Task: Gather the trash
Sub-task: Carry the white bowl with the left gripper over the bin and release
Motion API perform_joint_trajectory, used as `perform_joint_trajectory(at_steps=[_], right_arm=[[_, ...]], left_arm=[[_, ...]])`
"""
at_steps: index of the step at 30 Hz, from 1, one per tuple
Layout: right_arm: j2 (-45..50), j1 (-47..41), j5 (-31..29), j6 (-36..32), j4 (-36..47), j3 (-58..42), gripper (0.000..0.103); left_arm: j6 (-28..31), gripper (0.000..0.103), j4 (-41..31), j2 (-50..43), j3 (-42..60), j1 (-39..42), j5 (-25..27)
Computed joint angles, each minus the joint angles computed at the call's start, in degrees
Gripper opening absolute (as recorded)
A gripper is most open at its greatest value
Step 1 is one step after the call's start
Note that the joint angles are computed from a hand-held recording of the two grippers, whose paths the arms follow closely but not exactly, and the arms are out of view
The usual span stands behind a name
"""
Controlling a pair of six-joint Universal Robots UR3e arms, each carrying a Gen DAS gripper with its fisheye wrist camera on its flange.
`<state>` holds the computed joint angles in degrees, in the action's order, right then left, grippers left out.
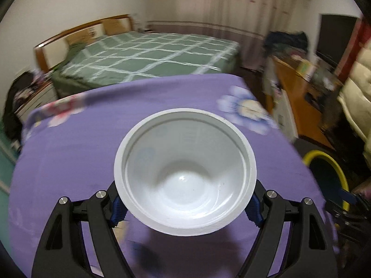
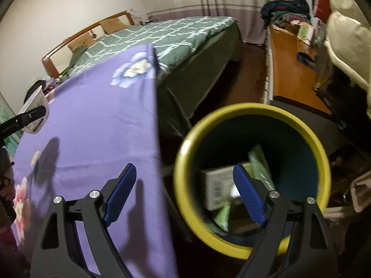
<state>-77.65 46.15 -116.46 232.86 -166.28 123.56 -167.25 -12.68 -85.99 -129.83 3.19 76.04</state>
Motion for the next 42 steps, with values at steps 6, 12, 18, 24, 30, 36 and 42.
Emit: perform_joint_trajectory(at_steps=[6, 12, 18, 24, 30, 36, 42], right_arm=[[-9.6, 1.0, -3.0, 5.5, 3.1, 10.2, 0.081], [-21.5, 3.9, -6.6, 13.0, 11.8, 18.1, 0.081], [-30.1, 7.2, -8.7, 20.3, 20.6, 22.0, 0.081], [-36.1, 10.8, -9.9, 27.4, 28.7, 23.7, 0.081], [-39.1, 13.7, -10.9, 32.7, 34.2, 23.6, 0.081], [-37.3, 16.5, -12.1, 35.3, 35.3, 21.8, 0.081], [-33.0, 19.5, -13.3, 35.8, 33.9, 18.3, 0.081]], left_arm=[[-5.2, 0.079, -0.7, -5.3, 6.7, -15.7, 2.8], [-9.6, 0.079, -2.3, -14.5, 17.8, -30.2, 7.4], [-11.0, 0.079, -8.8, -25.8, 32.0, -40.4, 10.6], [-12.3, 0.079, -17.2, -37.4, 46.8, -45.7, 11.5], [-12.9, 0.085, -23.7, -43.9, 55.7, -47.7, 13.0], [-14.7, 0.096, -17.1, -32.9, 40.3, -45.0, 12.1], [-13.8, 0.098, -4.0, -6.8, 12.5, -38.7, 12.5]])
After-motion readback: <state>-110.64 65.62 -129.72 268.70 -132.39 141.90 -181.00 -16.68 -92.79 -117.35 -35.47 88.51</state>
